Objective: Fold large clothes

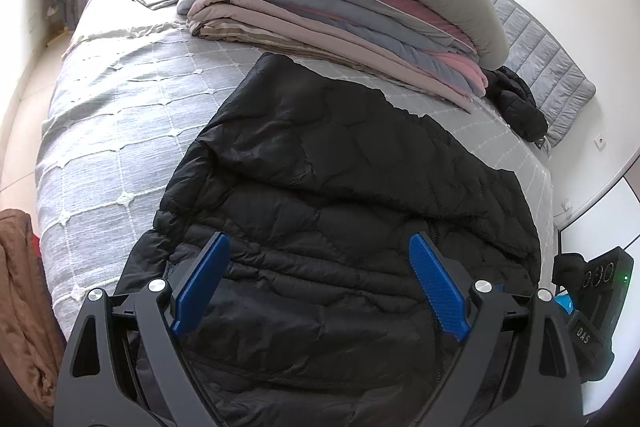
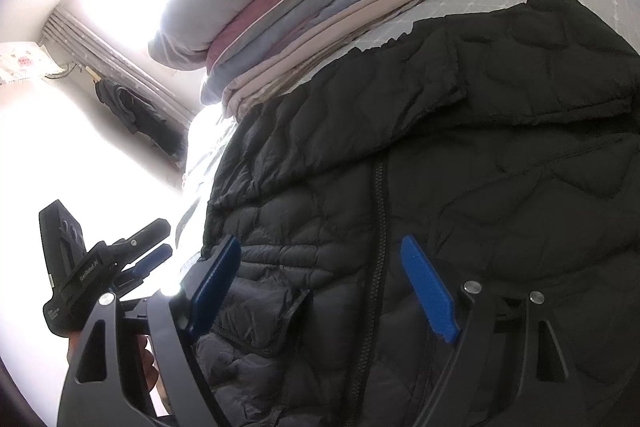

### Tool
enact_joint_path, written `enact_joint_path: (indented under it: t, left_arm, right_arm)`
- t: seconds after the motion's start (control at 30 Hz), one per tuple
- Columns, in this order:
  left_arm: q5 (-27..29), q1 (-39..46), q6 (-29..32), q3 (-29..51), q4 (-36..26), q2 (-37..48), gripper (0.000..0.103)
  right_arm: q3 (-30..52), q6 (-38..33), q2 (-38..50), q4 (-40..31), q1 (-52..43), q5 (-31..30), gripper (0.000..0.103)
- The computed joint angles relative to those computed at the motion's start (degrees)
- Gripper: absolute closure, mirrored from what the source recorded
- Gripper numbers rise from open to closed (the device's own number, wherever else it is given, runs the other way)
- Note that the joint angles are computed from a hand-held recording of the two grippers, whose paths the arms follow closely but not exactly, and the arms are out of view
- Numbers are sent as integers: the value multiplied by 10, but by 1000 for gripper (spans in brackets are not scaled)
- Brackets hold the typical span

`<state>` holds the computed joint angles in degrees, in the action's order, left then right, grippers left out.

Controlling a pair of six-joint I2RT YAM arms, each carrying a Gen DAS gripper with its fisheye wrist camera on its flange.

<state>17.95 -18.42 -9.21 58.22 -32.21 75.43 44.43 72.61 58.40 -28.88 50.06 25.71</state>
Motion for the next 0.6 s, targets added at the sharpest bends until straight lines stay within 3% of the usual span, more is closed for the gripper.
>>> enact_joint_path:
  t: [0.27,0.37,0.5,0.6]
  left_arm:
    - [2,7,8,4,-5,4,16]
    - [30,17,45,21,-25,16,16]
    - [131,71,176,53,-95,45,16]
    - [183,135,248,55,-151,50,16]
  right_arm:
    - [0,0,-3,4,2,2,23]
    - [-4,-35,-40,-9,-6,0,23]
    - [2,-54,-131,-111,-7,-14,19]
    - [34,-2,-215,-272,60,38,19]
